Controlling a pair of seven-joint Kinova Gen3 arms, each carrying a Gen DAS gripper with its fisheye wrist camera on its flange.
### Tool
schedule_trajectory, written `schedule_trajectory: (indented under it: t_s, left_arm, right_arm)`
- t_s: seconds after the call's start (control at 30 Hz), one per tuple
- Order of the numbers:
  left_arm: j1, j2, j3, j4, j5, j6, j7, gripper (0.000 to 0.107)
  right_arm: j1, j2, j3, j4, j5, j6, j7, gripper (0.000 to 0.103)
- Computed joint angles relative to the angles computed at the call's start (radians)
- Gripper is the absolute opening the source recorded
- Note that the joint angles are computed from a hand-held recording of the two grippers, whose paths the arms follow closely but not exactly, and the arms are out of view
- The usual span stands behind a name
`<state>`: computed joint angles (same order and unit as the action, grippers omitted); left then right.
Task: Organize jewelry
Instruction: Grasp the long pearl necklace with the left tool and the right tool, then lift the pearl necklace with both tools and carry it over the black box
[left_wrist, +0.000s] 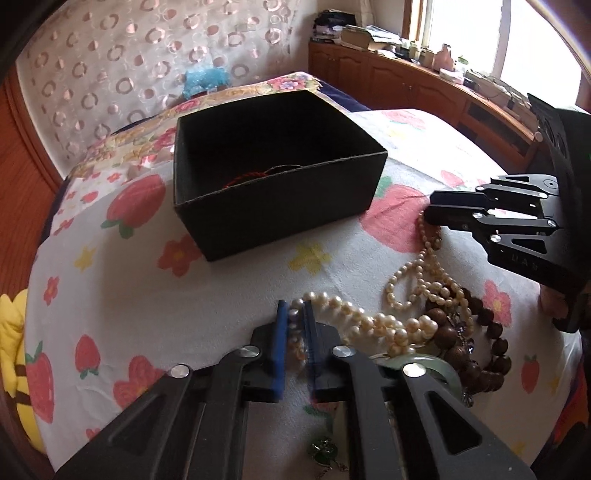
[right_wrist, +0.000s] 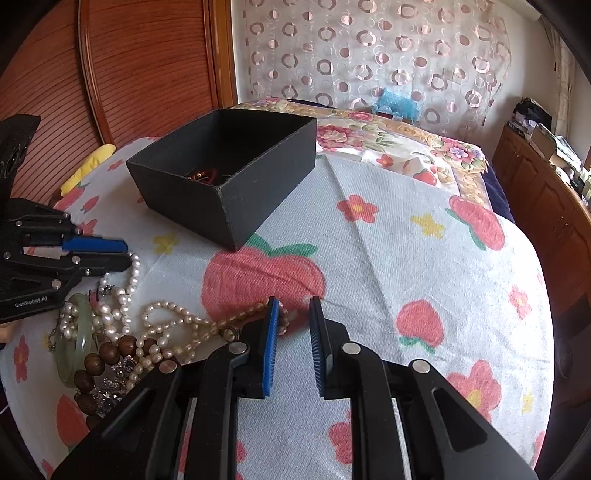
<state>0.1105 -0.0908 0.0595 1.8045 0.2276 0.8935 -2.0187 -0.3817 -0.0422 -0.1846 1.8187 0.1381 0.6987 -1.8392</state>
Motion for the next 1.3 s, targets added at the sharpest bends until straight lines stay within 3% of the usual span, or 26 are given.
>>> schedule_trajectory:
  t_s: [0.17, 0.4, 0.57, 0.77, 0.8, 1.0, 1.3]
  left_arm:
    - [0.002, -0.021, 0.009, 0.001, -0.035, -0.019, 0.049, 0.007]
    - [0.011, -0.155, -0.063, -0.011, 0.088, -0.022, -0.011, 0.007]
    - [0.027, -0.203, -0.088, -0.04, 0.121, -0.002, -0.037, 0.007]
    - [0.043, -0.23, -0.123, -0.079, 0.173, 0.014, -0.058, 0.007]
    - [0.045, -0.232, -0.126, -0.085, 0.177, 0.017, -0.061, 0.007]
    - [0.047, -0.251, -0.142, -0.127, 0.19, 0.03, -0.072, 0.007]
    - [0.043, -0.245, -0.153, -0.138, 0.197, 0.021, -0.078, 0.007]
  right_arm:
    - [0.002, 0.002, 0.003, -0.003, -0.005, 0.001, 0.007, 0.019]
    - [0.003, 0.0, 0.005, -0.002, -0.012, 0.001, 0.014, 0.019]
    - [0.003, 0.001, 0.004, -0.003, -0.005, 0.002, 0.01, 0.019]
    - [0.003, 0.002, 0.002, -0.005, 0.003, 0.005, 0.009, 0.017]
    - [0.003, 0.002, 0.004, -0.007, -0.003, 0.006, 0.019, 0.006]
    - [0.015, 0.005, 0.021, -0.027, -0.059, 0.031, 0.089, 0.005]
    - [0.027, -0.058, 0.006, -0.067, -0.047, 0.055, 0.109, 0.005]
